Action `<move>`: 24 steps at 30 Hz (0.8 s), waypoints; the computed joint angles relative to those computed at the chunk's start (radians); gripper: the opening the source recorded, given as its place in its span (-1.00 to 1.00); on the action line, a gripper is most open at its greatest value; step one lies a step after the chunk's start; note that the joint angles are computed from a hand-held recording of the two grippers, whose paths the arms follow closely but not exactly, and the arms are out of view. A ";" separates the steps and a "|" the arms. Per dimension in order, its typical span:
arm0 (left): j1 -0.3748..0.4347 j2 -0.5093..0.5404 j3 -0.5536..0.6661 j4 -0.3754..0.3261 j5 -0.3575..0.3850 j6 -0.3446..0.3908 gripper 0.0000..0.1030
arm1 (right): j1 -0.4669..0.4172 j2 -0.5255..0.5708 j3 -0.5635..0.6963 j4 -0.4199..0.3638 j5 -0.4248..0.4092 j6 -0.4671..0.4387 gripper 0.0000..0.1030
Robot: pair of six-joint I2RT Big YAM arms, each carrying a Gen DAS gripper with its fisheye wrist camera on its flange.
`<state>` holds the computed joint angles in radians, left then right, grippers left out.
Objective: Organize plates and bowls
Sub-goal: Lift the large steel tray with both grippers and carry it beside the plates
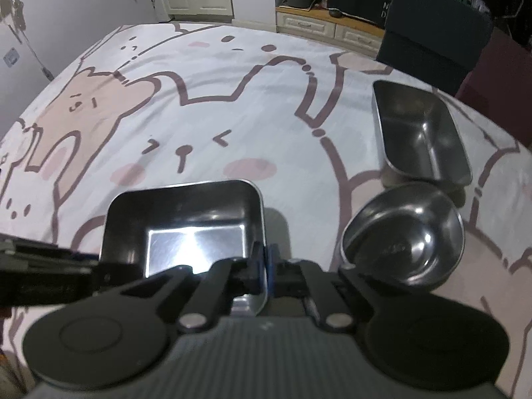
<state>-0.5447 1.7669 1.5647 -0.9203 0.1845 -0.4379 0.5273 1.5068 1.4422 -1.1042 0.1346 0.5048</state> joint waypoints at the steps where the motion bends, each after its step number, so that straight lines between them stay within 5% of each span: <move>1: 0.002 -0.006 -0.002 0.007 -0.010 0.010 -0.80 | -0.002 -0.007 -0.008 0.010 -0.012 0.013 -0.95; 14: 0.081 -0.153 -0.113 0.090 -0.058 0.104 -0.82 | 0.076 -0.072 -0.036 0.133 -0.054 0.157 -0.89; 24: 0.134 -0.246 -0.221 0.056 -0.089 0.172 -0.81 | 0.215 -0.020 0.048 0.073 -0.026 0.171 -0.82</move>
<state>-0.4105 1.5208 1.3435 -0.8645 0.0957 -0.2656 0.7423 1.4866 1.4898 -1.0313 0.1088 0.6759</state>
